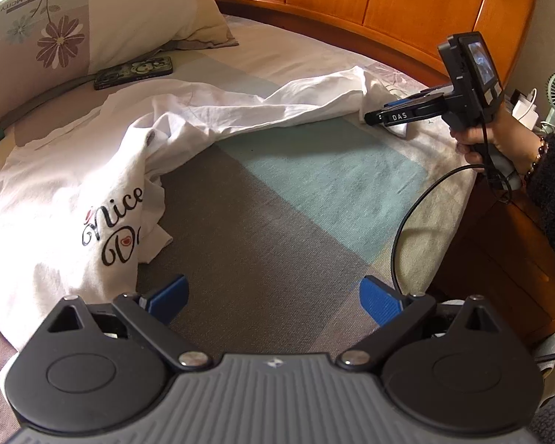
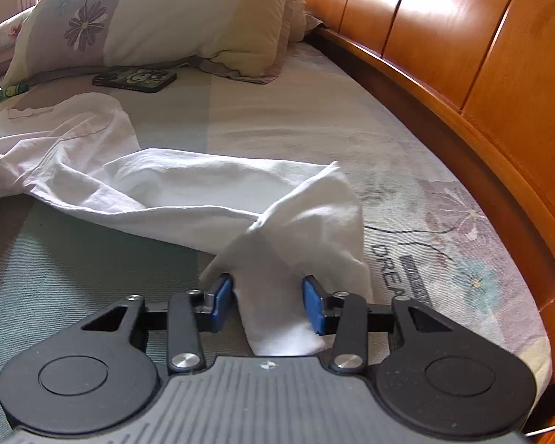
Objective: Fold clothes
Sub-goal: 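Drag the held sleeve along the bed toward the headboard with the right tool, then release the sleeve and lift the right tool toward the shirt collar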
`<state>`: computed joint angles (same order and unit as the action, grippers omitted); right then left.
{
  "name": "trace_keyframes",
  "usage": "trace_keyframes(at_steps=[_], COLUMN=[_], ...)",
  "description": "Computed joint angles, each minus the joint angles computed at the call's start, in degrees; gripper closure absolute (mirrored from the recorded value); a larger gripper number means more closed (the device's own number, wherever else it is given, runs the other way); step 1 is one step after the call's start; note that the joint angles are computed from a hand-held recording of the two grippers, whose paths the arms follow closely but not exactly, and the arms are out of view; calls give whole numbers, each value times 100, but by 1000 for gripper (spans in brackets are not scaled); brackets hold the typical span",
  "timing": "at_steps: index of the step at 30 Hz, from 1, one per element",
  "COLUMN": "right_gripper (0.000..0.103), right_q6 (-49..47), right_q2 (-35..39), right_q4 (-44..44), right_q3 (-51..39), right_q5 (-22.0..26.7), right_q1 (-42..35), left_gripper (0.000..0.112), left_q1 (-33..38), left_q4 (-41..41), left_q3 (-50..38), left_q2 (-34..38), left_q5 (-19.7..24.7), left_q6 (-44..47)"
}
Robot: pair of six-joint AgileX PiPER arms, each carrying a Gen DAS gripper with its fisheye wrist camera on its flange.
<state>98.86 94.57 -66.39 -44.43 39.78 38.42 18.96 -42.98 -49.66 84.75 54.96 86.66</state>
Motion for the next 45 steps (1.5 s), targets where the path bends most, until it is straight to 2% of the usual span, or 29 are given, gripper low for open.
trace_keyframes(at_steps=[2,5,6,7,10,14,15,16,18,23,26,29,33,35,41,45], right_gripper=[58,57,51,42,37,35,42,64,92,93,93,93,94,94,93,89], right_q6=[112,548,624,649,874,1229,1180,1074,896,621,513,270,-185,-361,-374,-1301], right_q2=[-165,-526,-526,-467,-62,567,593,566,433,-403,-965,-1459,-1885,-1965,-1873,-1501], right_q4=[11,-290,-393,-462,-782,-1142,-1137,-1088,-1025,-939,-915,-874,-651,-570,-542,449], right_q3=[140,496,534,524,391,71,35,16,54,540,805,940,963,937,840,598], right_q5=[143,-268,-317,-304,-188,275,388,457,582,849,866,489,-380,-542,-340,-471], right_q1=[-44,-63,6,103,350,546,559,547,533,466,86,-765,-2157,-2519,-2864,-3028], left_gripper=[14,14,14,14,14,14,14,14,14,14,14,14,14,14,14,14], left_q1=[-78,-188,-217,-249,-362,-453,-471,-485,-503,-696,-793,-870,-820,-746,-633,-476], left_q4=[0,11,27,43,108,186,203,215,234,308,303,335,382,390,451,369], left_q3=[37,87,98,111,187,243,259,274,296,327,352,392,463,497,603,653], left_q2=[-17,-36,-38,-46,-137,-258,-289,-314,-347,-359,-431,-565,-795,-894,-1185,-1326], left_q5=[-29,-67,-73,-93,-225,-286,-305,-322,-339,-463,-439,-456,-435,-410,-430,-279], left_q6=[-11,-30,-40,-59,-172,-287,-316,-342,-377,-529,-568,-687,-820,-848,-1011,-897])
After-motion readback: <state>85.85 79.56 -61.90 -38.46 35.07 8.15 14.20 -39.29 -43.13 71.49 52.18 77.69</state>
